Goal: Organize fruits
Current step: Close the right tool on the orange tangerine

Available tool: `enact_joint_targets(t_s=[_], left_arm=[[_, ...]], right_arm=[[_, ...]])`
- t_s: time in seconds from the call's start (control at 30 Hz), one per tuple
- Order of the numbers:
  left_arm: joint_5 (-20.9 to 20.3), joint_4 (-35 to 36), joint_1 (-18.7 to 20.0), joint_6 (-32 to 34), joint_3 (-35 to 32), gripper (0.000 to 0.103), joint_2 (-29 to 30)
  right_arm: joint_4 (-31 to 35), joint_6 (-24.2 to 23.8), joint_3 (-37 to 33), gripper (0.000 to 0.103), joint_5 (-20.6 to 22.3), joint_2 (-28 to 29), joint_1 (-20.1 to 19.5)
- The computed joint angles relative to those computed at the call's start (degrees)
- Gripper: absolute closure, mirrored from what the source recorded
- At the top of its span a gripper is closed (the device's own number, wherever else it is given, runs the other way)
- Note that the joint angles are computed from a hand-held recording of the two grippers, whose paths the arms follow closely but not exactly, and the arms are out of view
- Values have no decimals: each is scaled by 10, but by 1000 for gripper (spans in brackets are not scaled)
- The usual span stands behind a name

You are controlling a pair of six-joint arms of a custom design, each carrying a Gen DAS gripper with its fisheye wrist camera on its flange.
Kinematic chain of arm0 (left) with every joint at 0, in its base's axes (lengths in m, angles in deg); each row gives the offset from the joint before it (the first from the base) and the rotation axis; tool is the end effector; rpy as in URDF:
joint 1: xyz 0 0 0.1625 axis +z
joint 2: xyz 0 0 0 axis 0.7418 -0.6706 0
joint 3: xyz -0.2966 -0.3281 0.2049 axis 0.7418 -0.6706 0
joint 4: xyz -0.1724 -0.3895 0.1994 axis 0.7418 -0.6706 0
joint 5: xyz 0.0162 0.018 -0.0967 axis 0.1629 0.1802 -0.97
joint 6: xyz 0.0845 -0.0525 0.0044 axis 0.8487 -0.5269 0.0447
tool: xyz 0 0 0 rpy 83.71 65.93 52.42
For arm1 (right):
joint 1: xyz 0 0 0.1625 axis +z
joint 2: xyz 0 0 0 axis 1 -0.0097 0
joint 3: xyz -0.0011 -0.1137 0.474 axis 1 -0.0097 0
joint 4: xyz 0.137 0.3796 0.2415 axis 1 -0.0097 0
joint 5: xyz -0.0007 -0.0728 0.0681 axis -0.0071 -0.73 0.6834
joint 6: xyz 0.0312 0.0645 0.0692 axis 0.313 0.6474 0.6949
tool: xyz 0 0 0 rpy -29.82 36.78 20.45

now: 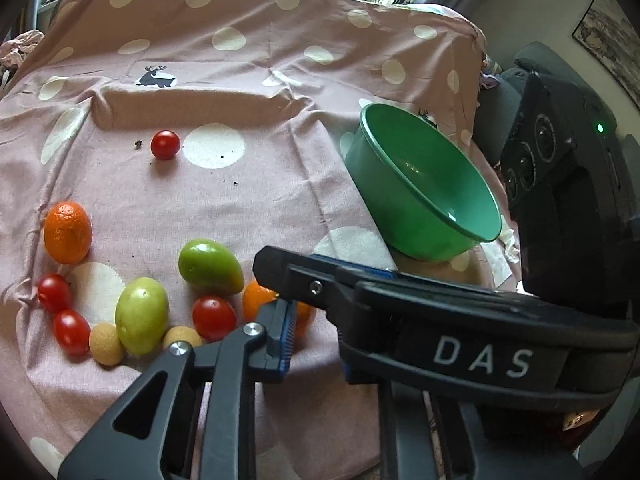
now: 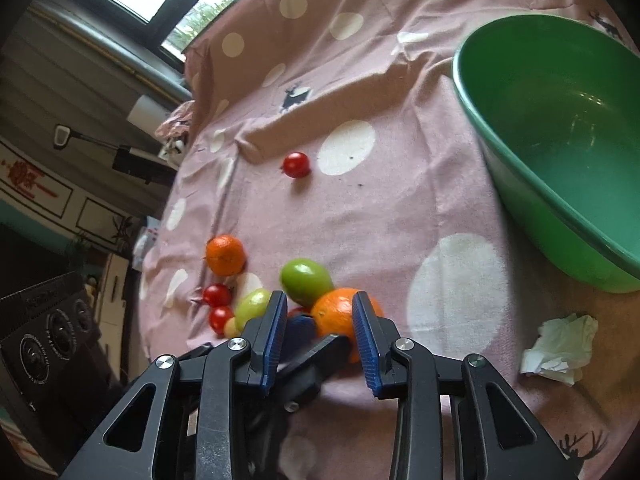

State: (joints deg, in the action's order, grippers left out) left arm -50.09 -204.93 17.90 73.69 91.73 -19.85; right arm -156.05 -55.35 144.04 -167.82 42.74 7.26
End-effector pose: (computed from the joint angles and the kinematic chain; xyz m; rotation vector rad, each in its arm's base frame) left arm -0.1584 -0.7961 0.1553 0.2386 2.6524 -0.8451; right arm 0.2246 -0.8532 0.0732 0.6050 -2.9463 0.3114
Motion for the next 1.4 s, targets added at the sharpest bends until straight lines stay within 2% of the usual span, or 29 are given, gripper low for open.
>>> enact_joint_targets(t_s=[0.13,0.2,0.3,0.47,0.53,0.7,0.97,1.2,1.4], left_arm=[[1,13,3,-21,-1,86,-3],[16,3,1,-23,5,84,-9],[45,-7,0,-30,12,79,-15],[34,32,7,-57,9,71,-20],[39,42,4,-56,7,62,-18],[27,60,3,-49,2,61,-12],[53,102,3,-64,-20,61,9],[37,86,8,-67,-19,60,10],[50,58,1,-52,-12,61,8]], right_arm=[[-34,20,-1,66,-52,7,8],[-50,28,1,66,-63,6,8],[-59,40,4,66,-53,1,3],[-14,66,-12,66,-55,5,-2],[3,72,-16,66,-43,5,-4],[27,76,-22,66,-37,7,-5],[65,85,-38,66,-22,15,-9],[65,89,-38,65,-16,15,-11],[39,68,-26,64,-15,11,-7]])
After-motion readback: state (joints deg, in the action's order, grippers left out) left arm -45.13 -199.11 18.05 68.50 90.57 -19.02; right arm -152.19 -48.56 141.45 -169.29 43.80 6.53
